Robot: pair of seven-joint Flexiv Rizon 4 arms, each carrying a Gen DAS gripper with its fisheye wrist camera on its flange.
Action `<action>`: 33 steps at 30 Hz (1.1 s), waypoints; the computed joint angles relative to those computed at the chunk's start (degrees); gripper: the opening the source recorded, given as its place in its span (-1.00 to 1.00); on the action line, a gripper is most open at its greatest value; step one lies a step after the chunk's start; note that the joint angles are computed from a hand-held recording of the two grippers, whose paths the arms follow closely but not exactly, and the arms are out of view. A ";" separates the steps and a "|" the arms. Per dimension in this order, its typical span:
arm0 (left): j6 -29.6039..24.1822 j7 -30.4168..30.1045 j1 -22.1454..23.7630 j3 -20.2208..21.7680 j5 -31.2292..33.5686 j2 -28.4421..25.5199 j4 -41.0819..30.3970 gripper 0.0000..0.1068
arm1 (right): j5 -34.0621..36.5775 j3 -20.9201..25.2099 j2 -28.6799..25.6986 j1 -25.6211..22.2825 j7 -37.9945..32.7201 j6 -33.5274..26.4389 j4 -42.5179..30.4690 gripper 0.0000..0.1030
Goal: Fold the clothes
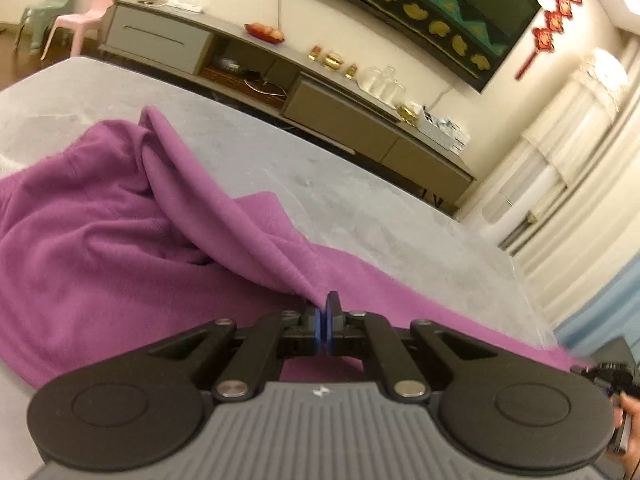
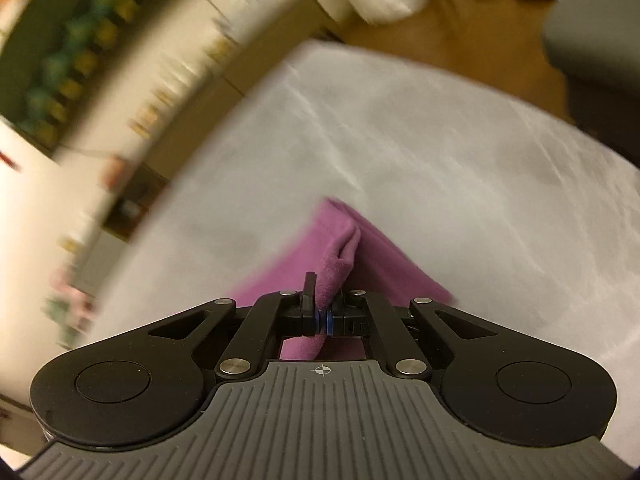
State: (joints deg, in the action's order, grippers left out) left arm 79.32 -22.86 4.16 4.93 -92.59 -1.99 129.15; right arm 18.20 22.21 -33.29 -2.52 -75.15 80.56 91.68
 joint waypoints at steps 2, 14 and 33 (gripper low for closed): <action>-4.12 -13.60 2.71 2.29 18.19 -1.92 1.57 -0.95 | -6.36 -4.22 0.23 2.40 8.02 -3.24 1.47 -0.99; -0.89 -12.92 6.46 -0.24 14.04 -2.20 3.11 -0.30 | -4.26 -39.92 2.29 33.63 8.41 -8.93 4.70 -0.72; -5.39 -22.01 21.47 5.26 9.96 -9.82 -3.29 -0.92 | -25.48 -31.78 4.45 32.01 9.27 -5.59 9.61 -0.40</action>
State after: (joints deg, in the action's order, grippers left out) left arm 73.93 -44.88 25.63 10.19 -82.63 -11.81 125.86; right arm -7.28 -9.57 -28.84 29.49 -65.88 74.97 101.29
